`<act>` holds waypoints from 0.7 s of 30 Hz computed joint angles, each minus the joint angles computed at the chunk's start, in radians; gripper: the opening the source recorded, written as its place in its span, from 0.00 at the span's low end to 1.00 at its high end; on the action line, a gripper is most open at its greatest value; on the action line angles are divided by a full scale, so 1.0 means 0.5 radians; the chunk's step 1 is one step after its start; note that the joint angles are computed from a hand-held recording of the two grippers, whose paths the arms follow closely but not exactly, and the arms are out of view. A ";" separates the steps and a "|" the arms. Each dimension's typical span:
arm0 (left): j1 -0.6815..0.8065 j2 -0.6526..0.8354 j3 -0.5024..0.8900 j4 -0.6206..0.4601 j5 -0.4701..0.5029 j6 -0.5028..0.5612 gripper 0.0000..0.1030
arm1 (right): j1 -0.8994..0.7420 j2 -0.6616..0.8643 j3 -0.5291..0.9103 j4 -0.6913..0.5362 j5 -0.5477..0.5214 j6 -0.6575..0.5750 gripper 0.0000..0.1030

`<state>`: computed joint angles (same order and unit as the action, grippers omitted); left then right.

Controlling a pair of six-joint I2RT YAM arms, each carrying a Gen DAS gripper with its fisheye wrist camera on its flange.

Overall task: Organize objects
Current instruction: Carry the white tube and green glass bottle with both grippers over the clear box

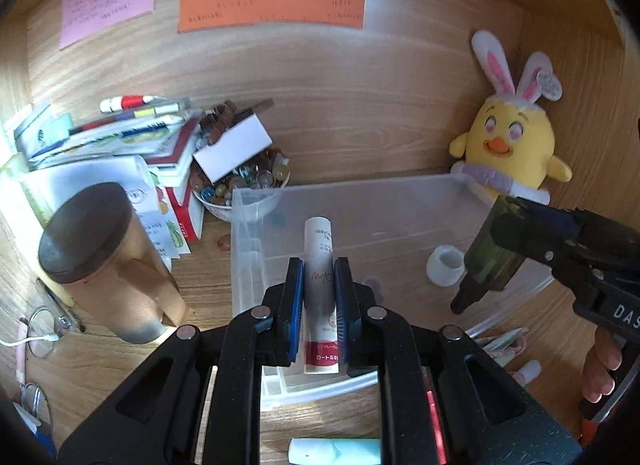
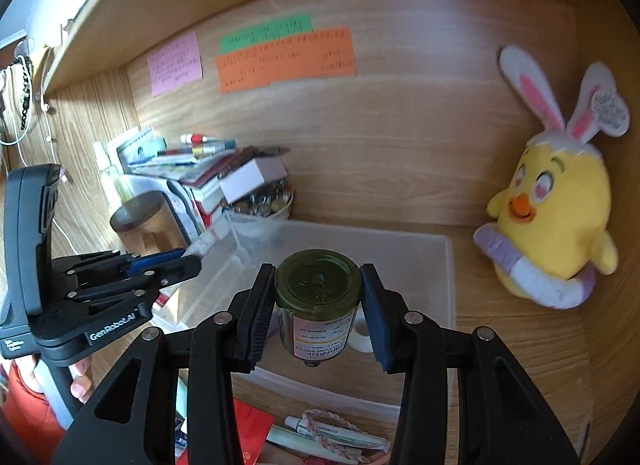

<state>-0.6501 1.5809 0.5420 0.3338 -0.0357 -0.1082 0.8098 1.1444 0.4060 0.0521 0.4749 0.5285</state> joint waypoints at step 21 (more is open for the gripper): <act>0.023 0.276 0.153 -0.002 0.100 0.082 0.14 | -0.285 0.409 0.059 0.142 -0.301 -0.008 0.39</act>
<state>-0.6384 1.7188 0.6184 0.3327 0.0145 -0.0670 0.6674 1.3490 0.4354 0.1233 0.3242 0.5246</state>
